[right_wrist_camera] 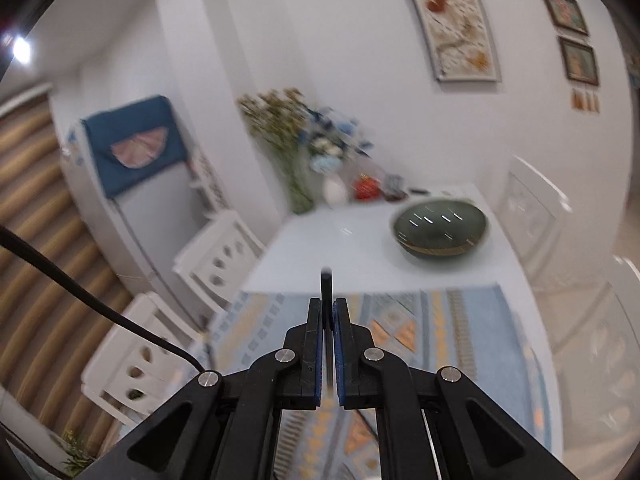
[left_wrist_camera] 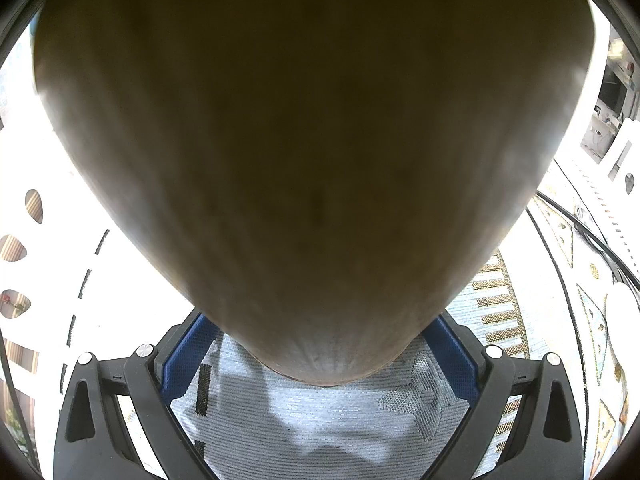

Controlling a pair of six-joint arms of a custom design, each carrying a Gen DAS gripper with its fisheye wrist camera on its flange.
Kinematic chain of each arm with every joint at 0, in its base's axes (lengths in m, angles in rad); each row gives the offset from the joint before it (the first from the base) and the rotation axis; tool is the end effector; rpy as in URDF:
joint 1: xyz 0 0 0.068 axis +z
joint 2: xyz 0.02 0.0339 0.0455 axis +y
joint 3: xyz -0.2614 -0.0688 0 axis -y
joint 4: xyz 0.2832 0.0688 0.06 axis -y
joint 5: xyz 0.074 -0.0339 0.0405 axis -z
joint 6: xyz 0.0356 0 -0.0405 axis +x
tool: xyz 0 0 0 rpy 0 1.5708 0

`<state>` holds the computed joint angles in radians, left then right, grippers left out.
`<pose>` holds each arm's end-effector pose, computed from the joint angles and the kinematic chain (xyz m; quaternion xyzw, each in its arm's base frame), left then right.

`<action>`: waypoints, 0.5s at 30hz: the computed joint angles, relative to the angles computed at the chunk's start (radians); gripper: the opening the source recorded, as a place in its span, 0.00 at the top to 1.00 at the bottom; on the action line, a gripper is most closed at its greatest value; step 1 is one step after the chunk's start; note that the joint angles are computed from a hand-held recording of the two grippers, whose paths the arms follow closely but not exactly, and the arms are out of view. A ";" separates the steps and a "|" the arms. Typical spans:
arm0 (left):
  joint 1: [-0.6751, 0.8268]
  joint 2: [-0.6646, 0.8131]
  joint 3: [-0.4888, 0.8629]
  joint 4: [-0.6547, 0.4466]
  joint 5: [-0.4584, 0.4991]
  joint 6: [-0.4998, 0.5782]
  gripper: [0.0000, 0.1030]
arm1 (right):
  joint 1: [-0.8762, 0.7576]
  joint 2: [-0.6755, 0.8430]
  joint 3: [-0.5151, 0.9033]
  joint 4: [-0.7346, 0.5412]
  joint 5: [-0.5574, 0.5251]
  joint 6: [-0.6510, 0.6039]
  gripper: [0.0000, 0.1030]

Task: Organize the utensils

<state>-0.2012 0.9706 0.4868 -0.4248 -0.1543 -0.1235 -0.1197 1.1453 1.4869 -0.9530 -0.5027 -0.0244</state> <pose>0.2148 -0.0382 0.1645 0.0116 0.9431 0.0195 0.3316 0.2453 -0.0122 0.4426 -0.0737 0.8638 0.1879 0.4617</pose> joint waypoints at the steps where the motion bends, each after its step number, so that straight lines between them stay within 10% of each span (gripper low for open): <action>1: -0.001 0.001 0.000 0.001 0.000 -0.001 0.03 | 0.009 0.009 0.015 0.007 -0.020 0.010 0.95; 15: -0.002 0.001 0.000 0.001 -0.001 -0.001 0.03 | 0.329 0.144 0.165 0.114 -0.036 0.090 0.96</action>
